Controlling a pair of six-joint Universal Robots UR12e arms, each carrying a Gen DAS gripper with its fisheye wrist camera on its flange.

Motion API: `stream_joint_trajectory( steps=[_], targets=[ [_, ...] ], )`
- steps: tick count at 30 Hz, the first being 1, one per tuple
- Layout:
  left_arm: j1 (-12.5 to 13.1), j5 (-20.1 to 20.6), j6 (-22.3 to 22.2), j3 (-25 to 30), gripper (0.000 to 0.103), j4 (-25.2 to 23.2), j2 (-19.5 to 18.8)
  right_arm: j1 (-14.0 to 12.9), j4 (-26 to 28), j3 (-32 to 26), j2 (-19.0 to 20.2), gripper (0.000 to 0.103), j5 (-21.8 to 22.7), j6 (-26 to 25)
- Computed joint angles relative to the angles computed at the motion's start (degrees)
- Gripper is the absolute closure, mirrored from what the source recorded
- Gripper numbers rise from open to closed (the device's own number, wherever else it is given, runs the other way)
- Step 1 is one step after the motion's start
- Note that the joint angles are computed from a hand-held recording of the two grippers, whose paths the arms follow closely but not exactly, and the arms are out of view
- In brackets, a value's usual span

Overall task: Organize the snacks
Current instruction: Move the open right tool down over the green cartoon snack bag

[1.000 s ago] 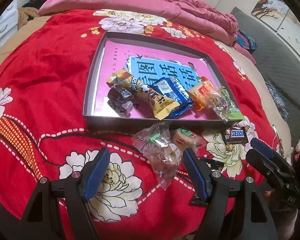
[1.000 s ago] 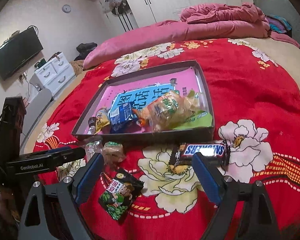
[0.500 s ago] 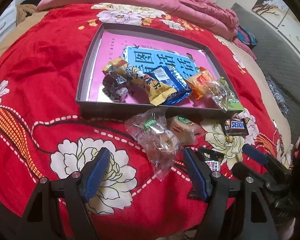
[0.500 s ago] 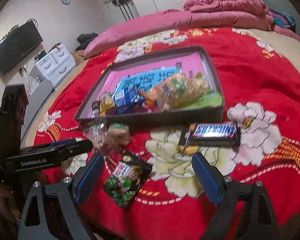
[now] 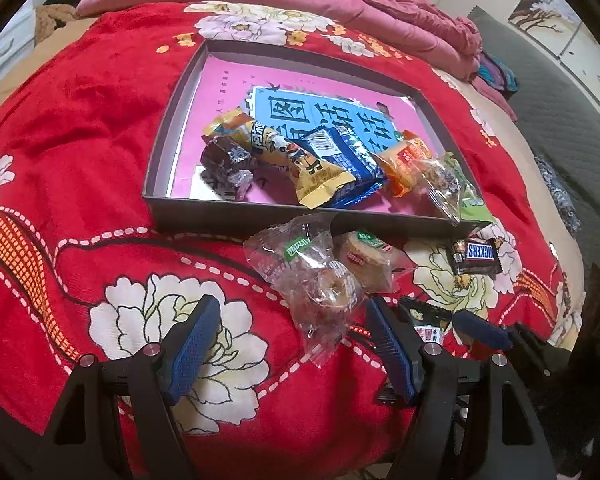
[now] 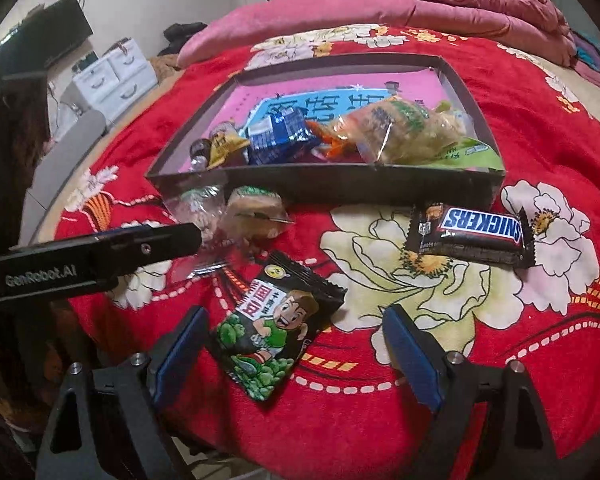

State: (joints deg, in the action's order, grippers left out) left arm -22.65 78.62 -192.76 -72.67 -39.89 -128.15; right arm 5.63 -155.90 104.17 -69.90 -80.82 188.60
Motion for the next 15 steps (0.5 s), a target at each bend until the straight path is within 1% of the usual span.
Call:
stream_joint_trajectory(
  steps=[1,4,8,9,12,15],
  targets=[
    [-0.1,0.1,0.0,0.2,0.026,-0.2,-0.2,0.1,0.1,-0.1,0.1,0.021,-0.2,-0.4],
    [-0.1,0.2,-0.4,0.8,0.026,-0.6,-0.6,0.4,-0.2,-0.4,0.5,0.03,0.1,-1.7],
    [-0.3,0.6,-1.0,1.5,0.026,-1.2,-1.1,0.7,-0.4,-0.6,0.8,0.05,1.3,-4.5],
    [-0.3,1.0,-1.0,1.7,0.026,-1.3,-1.3,0.8,-0.4,-0.7,0.9,0.053,1.6,-5.3],
    [-0.4,1.1,-1.5,2.1,0.026,-1.3,-1.7,1.1,-0.3,-0.9,0.9,0.055,1.3,-6.7],
    [-0.4,0.7,-2.0,2.5,0.026,-1.1,-2.1,0.7,0.0,-0.8,0.9,0.057,2.4,-6.8]
  ],
)
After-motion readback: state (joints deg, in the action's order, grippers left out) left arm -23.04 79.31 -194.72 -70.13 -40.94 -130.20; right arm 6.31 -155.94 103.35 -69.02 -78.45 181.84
